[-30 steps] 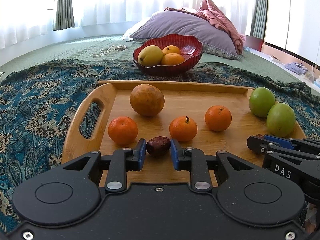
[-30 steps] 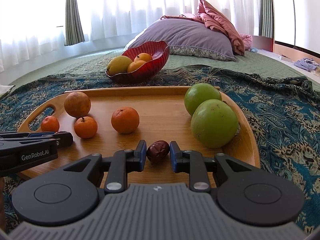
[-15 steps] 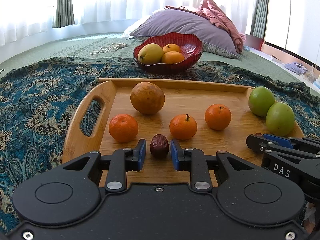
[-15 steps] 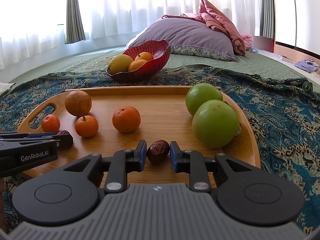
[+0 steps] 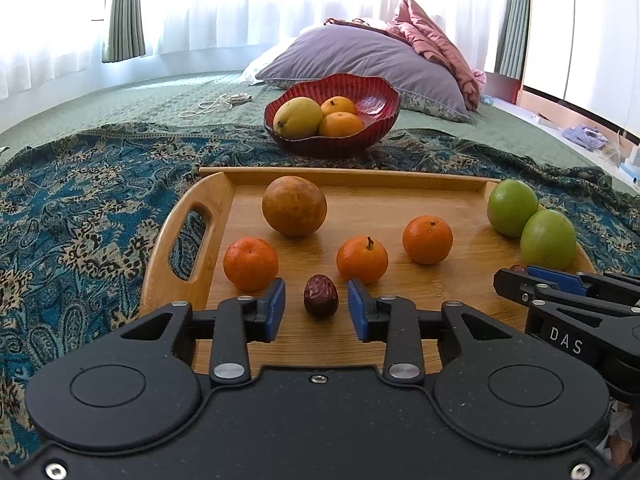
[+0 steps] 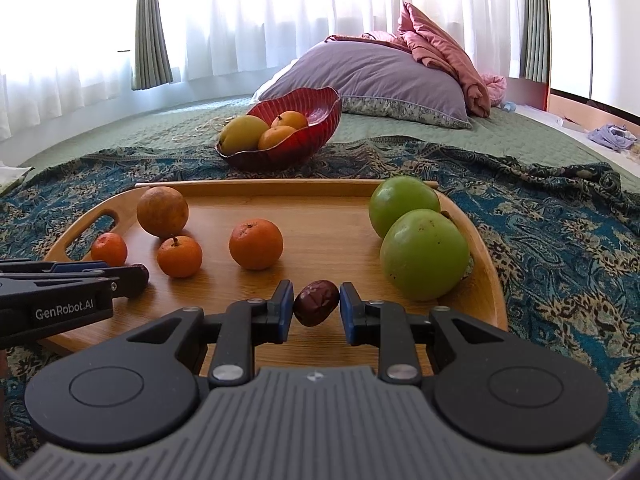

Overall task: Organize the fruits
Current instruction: 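Carry the date with the left tool while the right tool carries its date over the tray, then open the left tool releasing its date while the right tool releases its date onto the tray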

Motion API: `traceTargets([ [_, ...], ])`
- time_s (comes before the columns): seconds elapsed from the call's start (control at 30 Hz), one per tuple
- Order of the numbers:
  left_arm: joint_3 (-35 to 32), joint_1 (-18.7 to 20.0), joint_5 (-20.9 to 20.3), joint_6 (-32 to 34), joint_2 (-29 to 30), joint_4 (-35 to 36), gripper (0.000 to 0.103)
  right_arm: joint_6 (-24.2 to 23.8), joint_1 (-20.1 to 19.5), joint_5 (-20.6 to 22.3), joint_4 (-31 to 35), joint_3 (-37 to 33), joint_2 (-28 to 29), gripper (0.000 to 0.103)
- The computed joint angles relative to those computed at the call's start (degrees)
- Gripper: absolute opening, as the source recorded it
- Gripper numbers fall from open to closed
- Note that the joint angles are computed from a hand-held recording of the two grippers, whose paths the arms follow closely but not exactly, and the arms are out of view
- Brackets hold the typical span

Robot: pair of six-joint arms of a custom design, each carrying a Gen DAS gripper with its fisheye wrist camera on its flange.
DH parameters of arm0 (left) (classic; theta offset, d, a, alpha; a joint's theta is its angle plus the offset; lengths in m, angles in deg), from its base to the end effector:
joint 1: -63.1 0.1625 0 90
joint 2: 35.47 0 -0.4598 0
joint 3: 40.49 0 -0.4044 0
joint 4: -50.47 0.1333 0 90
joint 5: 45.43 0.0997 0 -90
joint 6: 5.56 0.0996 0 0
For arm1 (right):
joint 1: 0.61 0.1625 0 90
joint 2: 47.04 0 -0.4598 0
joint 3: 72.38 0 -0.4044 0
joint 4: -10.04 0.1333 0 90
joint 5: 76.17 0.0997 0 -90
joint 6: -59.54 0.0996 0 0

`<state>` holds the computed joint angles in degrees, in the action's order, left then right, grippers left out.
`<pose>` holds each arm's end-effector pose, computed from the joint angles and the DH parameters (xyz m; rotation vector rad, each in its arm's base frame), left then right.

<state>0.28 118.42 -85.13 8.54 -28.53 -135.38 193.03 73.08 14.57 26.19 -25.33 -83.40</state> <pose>-0.3067 -0.8122 -0.1604 0.4831 2.1710 -1.1393 -0.1012 -0.8159 0.2262 0.5870 -2.2103 1.1921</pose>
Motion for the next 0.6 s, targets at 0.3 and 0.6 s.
traceTargets([
  [0.3, 5.60, -0.96, -0.61, 0.37, -2.90, -3.10, 0.048, -1.64, 0.17, -1.14, -2.65, 4.81, -2.98, 0.050],
  [0.6, 12.37, -1.93, -1.45, 0.71, -5.82, -7.75, 0.071, -1.27, 0.02, -2.06, -4.52, 9.27, -6.06, 0.062],
])
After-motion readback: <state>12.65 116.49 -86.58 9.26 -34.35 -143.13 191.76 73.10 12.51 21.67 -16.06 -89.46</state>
